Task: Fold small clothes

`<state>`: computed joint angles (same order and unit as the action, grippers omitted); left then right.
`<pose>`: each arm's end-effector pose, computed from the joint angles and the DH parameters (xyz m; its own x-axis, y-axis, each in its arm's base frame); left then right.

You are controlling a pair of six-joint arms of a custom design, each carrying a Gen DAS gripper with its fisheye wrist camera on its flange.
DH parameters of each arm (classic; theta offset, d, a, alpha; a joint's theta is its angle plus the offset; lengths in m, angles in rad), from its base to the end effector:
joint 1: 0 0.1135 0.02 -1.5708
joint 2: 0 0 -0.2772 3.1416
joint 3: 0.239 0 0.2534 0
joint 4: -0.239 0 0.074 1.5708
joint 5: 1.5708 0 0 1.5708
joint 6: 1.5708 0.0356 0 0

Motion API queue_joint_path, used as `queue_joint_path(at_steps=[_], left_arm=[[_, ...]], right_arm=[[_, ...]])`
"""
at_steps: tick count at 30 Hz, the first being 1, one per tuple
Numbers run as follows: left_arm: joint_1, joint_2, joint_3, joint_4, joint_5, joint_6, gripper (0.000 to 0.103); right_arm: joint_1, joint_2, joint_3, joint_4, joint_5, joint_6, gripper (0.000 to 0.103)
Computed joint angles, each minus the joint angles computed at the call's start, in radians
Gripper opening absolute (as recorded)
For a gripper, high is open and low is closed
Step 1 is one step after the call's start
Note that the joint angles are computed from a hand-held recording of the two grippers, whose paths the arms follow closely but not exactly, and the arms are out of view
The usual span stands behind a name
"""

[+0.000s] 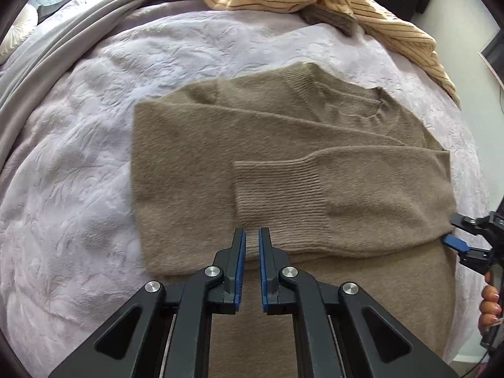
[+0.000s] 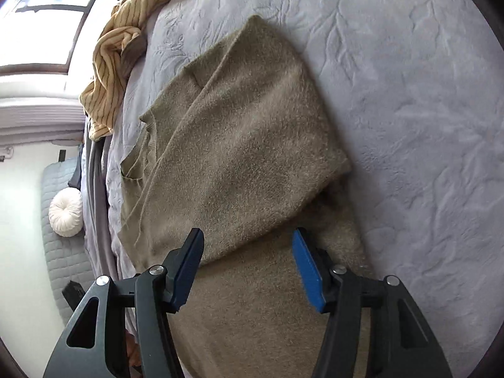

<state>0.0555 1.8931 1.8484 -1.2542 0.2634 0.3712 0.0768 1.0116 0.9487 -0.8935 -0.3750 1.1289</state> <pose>0.3855 0.0121 0.3210 -0.8904 0.3013 -0.3412 0.3640 0.9214 -0.1363 0.1826 0.0271 0.3053 -0.6032 0.7972 0.0240 0.6159 0.4465 0.6491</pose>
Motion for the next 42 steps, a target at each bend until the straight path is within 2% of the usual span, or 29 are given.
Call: queue_joint_path(at_steps=[1,2,3,5,7,13,18,21,29,30,33,38,39,41,42], left_arm=[[-0.01,-0.001,-0.003,0.006,-0.001,-0.005,0.008],[-0.023,0.003,-0.008,0.014,-0.018,-0.01,0.008],[-0.037,0.011,-0.016,0.024,-0.041,-0.016,0.008],[-0.052,0.02,-0.053,0.051,-0.099,-0.027,0.008],[-0.046,0.009,-0.084,0.08,-0.091,-0.03,0.008],[-0.028,0.006,-0.05,0.037,-0.098,-0.034,0.008],[-0.012,0.006,-0.04,0.015,-0.116,-0.052,0.008],[-0.007,0.0,-0.048,0.011,-0.12,-0.05,0.008],[-0.002,-0.032,-0.073,-0.018,-0.14,-0.038,0.008],[0.001,-0.056,-0.108,-0.012,-0.14,-0.037,0.008],[0.013,-0.029,-0.091,-0.04,-0.144,-0.038,0.008],[0.028,-0.064,-0.132,-0.024,-0.126,-0.042,0.008],[0.032,-0.069,-0.136,-0.023,-0.118,-0.046,0.008],[0.049,-0.077,-0.145,-0.021,-0.103,-0.038,0.009],[0.05,-0.08,-0.148,-0.021,-0.104,-0.037,0.031]], right_arm=[[-0.002,0.002,-0.013,0.029,0.003,0.012,0.042],[-0.001,0.015,-0.012,0.033,0.01,0.011,0.009],[0.005,0.032,-0.001,0.016,0.025,0.007,0.006],[0.016,0.036,0.003,-0.005,0.05,-0.003,0.006],[0.036,0.05,0.011,-0.034,0.08,-0.038,0.006],[0.044,0.039,0.037,-0.113,0.092,-0.089,0.006],[0.123,0.041,0.129,-0.256,0.179,-0.114,0.008],[0.186,0.044,0.162,-0.296,0.232,-0.104,0.008],[0.309,0.062,0.152,-0.28,0.289,-0.006,0.008],[0.321,0.064,0.155,-0.28,0.296,0.0,0.008],[0.355,0.077,0.166,-0.286,0.314,0.014,0.008],[0.374,0.075,0.17,-0.289,0.318,0.035,0.008],[0.377,0.076,0.171,-0.29,0.32,0.038,0.009],[0.392,0.08,0.178,-0.293,0.332,0.045,0.017],[0.4,0.082,0.183,-0.294,0.339,0.046,0.021]])
